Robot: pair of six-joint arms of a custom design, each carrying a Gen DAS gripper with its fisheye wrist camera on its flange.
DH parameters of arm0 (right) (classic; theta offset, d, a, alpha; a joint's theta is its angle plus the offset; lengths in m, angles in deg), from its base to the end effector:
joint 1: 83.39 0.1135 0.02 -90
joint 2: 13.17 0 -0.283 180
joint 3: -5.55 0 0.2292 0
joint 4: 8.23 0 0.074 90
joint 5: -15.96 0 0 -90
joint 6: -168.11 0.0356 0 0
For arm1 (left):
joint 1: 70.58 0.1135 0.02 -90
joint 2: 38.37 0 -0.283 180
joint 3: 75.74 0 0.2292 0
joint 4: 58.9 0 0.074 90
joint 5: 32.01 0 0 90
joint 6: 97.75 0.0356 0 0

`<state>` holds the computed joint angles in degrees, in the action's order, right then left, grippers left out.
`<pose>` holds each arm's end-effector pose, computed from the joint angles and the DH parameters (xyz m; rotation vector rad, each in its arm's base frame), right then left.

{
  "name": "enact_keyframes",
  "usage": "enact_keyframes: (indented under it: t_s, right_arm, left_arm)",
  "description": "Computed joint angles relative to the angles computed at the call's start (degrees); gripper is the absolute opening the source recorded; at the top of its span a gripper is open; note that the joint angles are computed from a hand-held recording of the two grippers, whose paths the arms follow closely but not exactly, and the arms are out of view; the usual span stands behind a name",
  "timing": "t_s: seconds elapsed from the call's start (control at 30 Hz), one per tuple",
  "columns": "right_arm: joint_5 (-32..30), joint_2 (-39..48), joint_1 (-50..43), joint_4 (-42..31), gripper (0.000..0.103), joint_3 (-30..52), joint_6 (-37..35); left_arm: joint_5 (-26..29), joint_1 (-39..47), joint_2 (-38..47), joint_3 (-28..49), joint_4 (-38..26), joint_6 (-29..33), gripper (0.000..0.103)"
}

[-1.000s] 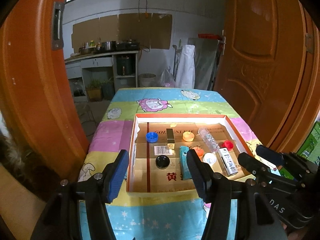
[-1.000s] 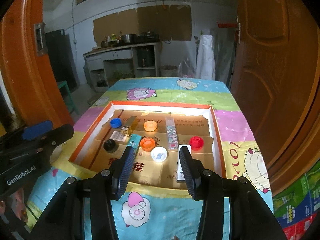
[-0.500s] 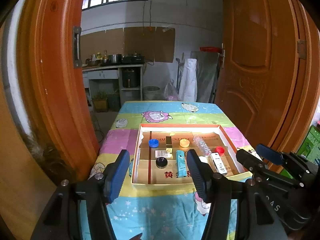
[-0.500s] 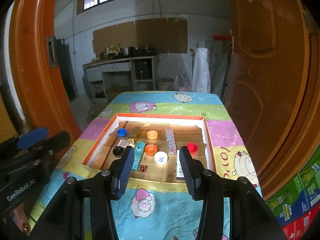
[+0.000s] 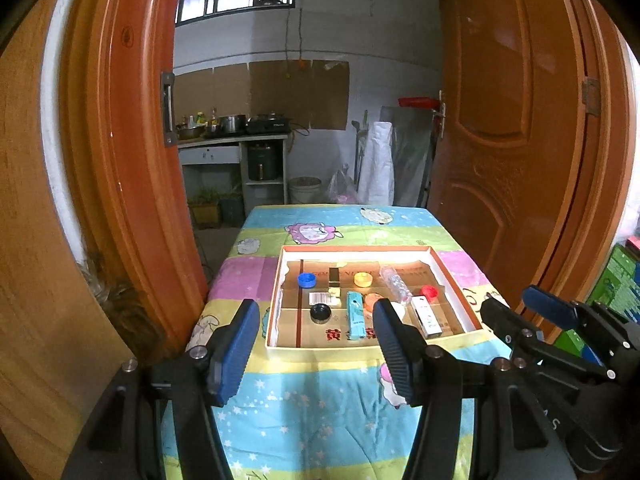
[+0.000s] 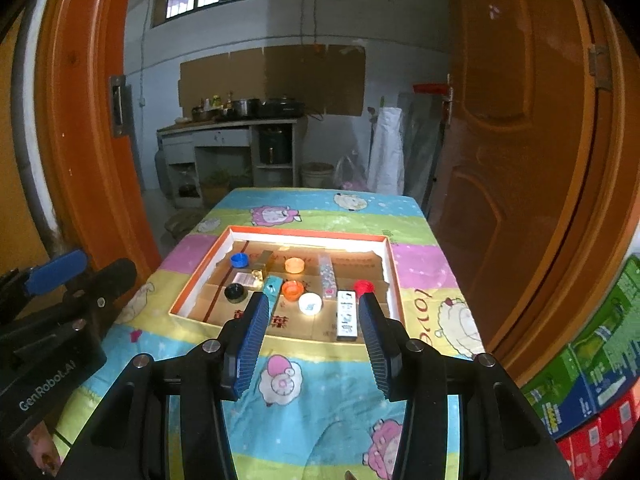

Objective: Organize rigid objects

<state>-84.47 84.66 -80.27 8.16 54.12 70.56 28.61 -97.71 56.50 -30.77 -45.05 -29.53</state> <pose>0.2989 0.0227 0.1610 -0.3041 2.1158 0.1498 0.2541 -0.1106 0.1584 -0.1811 2.1020 0.0584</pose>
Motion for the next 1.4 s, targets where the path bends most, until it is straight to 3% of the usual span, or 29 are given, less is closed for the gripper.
enact_keyframes:
  t_s: [0.6,1.4]
  right_arm:
    - [-1.3,-6.2,-0.9,-1.4,0.049,-4.9,0.8]
    - [-2.7,-6.3,-0.9,-2.2,0.049,-5.2,0.8]
  left_arm:
    - [-5.4,-5.2,-4.4,-2.5,-4.2,-3.7,0.059]
    - [-6.0,-5.8,-4.3,-2.0,-5.4,-4.4,0.059]
